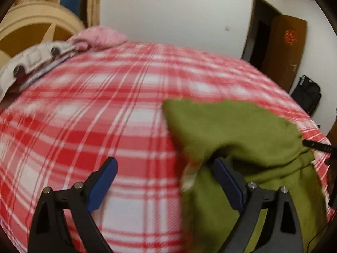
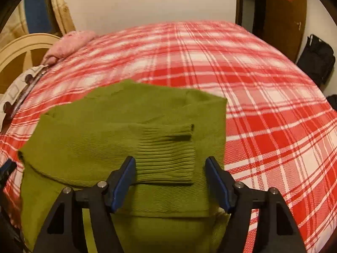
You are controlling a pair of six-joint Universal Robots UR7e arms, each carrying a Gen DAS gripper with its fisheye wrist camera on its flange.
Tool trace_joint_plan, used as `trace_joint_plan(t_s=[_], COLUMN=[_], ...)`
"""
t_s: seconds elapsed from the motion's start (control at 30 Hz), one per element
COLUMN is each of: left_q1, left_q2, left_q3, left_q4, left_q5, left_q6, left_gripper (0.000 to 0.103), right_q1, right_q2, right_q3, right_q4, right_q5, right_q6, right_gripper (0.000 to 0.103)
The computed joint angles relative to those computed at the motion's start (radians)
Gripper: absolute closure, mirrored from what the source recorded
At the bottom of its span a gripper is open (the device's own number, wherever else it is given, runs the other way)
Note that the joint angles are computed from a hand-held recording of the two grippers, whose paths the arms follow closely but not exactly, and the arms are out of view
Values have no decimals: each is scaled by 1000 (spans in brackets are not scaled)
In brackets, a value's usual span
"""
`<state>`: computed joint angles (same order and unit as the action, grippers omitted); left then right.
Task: Fold small clothes
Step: 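Grasp the folded sleeve cuff with the right gripper to adjust it, then open the right gripper and press the folded sleeve flat on the body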
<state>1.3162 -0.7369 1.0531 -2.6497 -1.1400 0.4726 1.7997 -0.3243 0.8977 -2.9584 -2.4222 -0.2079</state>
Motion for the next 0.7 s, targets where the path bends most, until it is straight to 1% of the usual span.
trace_joint_plan(t_s=[0.07, 0.17, 0.27, 0.3, 0.33, 0.37, 0.4, 0.43, 0.47, 0.5, 0.53, 0.57, 0.6, 0.63, 0.67, 0.7], left_q1=[-19, -39, -48, -49, -47, -44, -40, -36, -37, -38, -40, -35, -23, -8, 0, 6], left_q2=[15, 27, 56, 74, 101, 114, 126, 140, 155, 170, 188, 199, 195, 175, 156, 134], left_q3=[-17, -6, 4, -12, -53, -85, -116, -149, -175, -190, -207, -219, -227, -220, -214, -199], left_q4=[13, 57, 52, 50, 60, 68, 72, 60, 40, -3, -19, 6, 71, 131, 160, 170], left_q5=[-3, 5, 100, 139, 181, 189, 181, 177, 191, 229, 289, 334, 337, 298, 260, 237], left_q6=[26, 48, 73, 74, 50, 25, 5, -4, 6, 43, 75, 85, 69, 23, -16, -41], left_gripper=[8, 2, 2, 2, 2, 3, 3, 2, 2, 1, 1, 1, 1, 0, 0, 0], right_q1=[18, 33, 48, 50, 52, 54, 55, 56, 56, 55, 54, 53, 51, 49, 44, 42], right_q2=[27, 44, 80, 85, 96, 100, 110, 113, 118, 120, 122, 120, 115, 110, 105, 102], right_q3=[-27, -43, -83, -84, -94, -94, -103, -104, -107, -105, -108, -102, -91, -82, -74, -70], right_q4=[-38, -31, -16, -19, -18, -20, -15, -14, -8, -6, 0, 2, 1, 0, 0, 4], right_q5=[-4, 38, 44, 47, 49, 50, 50, 49, 48, 48, 48, 46, 47, 48, 43, 33], right_q6=[-55, -76, -124, -138, -157, -170, -184, -191, -195, -198, -197, -194, -188, -184, -179, -171], right_gripper=[34, 34, 34, 34, 34, 34, 34, 34, 34, 34, 34, 34, 34, 34, 34, 34])
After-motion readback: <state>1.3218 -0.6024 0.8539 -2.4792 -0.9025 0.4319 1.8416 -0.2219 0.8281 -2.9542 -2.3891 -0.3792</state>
